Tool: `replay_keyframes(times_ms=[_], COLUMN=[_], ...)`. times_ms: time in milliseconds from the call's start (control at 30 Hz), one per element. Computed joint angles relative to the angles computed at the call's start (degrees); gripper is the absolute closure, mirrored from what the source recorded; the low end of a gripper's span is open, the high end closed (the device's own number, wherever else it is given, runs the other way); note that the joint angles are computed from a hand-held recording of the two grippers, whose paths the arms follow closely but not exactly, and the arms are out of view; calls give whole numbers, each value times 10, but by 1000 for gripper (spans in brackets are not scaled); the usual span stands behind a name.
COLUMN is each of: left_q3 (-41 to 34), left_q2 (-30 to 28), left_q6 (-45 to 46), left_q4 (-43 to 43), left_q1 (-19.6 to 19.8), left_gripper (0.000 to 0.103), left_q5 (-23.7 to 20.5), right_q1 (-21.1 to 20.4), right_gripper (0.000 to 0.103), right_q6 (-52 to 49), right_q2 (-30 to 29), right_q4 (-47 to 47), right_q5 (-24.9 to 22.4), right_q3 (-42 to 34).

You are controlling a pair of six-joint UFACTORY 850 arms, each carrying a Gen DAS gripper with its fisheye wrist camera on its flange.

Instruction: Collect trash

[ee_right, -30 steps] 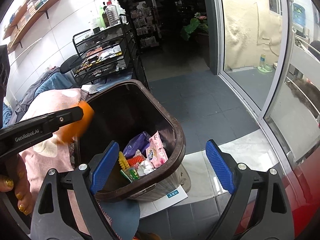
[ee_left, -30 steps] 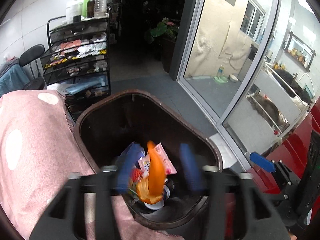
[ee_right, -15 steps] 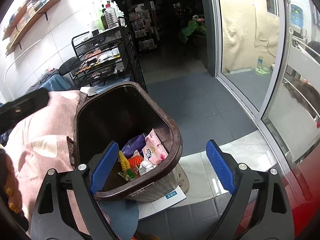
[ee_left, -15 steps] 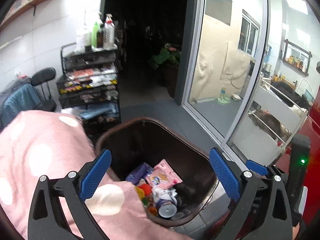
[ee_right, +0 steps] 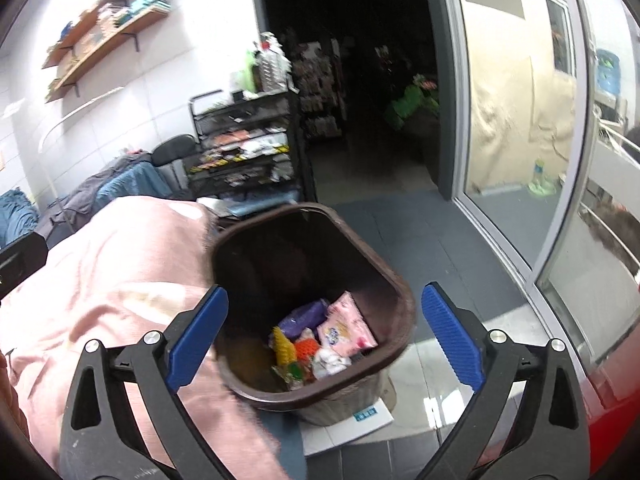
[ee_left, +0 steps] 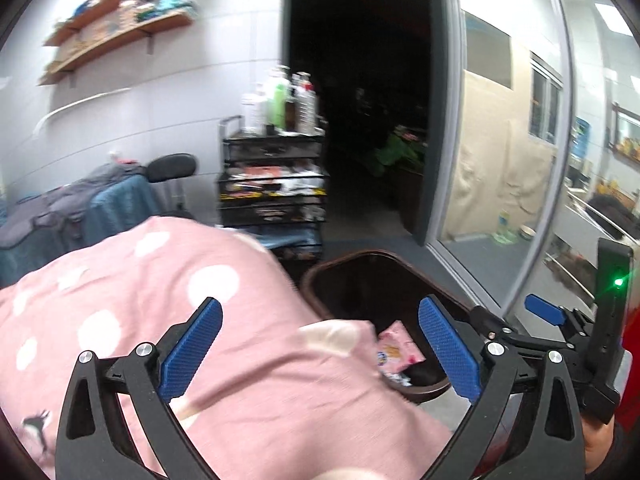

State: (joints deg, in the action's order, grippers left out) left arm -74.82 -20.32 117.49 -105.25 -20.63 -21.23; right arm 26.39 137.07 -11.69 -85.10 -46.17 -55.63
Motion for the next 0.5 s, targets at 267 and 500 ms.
replay_keyframes(times_ms=[267, 500], left_q3=[80, 137], left_q2=[56, 93], left_q6=[216, 345], left_q4=[-271, -431], left_q1=[28, 46], left_gripper=[5, 5], left_q5=[21, 17], right_q1=[65, 110], right_gripper=[6, 6], right_q6=[1, 4], right_q2=[-23, -34], right_q4=[-49, -91], right_q5=[-61, -91], right_q3=[-32, -43])
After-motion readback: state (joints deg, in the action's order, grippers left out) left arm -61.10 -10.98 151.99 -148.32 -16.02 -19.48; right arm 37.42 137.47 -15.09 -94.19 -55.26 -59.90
